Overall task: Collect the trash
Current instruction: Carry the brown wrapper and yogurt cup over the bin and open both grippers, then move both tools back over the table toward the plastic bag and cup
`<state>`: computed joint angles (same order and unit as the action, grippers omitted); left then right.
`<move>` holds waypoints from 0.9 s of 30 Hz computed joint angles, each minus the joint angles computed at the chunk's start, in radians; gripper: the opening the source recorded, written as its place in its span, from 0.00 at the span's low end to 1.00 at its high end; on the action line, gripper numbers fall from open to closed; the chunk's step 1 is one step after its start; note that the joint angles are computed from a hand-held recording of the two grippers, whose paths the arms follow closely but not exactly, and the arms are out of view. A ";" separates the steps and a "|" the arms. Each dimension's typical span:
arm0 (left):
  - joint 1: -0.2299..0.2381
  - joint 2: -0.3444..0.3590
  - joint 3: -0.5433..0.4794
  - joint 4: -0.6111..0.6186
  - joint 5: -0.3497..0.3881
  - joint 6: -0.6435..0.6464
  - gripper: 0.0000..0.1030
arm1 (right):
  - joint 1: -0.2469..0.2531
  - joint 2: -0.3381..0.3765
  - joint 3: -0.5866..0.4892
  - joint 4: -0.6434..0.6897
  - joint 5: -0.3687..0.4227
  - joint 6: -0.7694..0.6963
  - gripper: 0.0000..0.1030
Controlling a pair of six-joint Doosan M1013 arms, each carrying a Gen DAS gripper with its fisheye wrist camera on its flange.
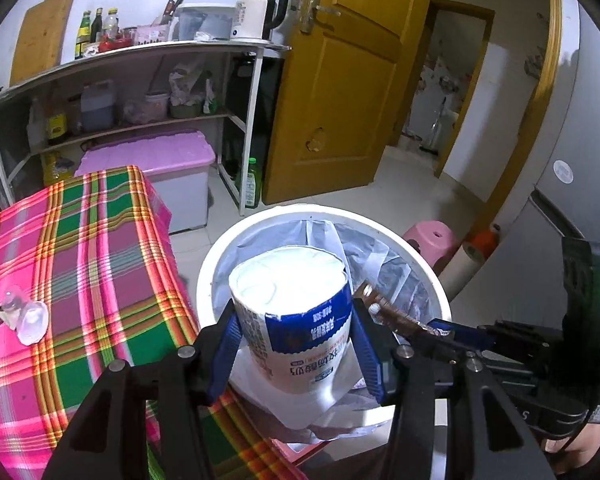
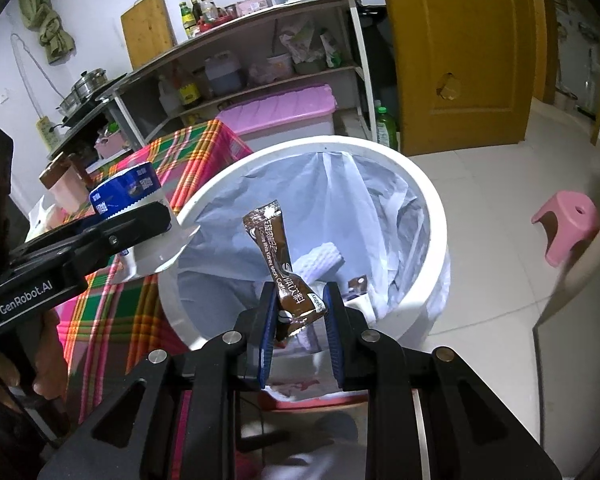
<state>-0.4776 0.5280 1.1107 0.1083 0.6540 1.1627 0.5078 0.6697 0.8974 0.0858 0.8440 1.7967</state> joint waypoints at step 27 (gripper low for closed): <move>-0.009 -0.118 0.157 0.104 -0.077 -0.171 0.54 | 0.028 -0.065 0.083 0.026 -0.114 -0.029 0.46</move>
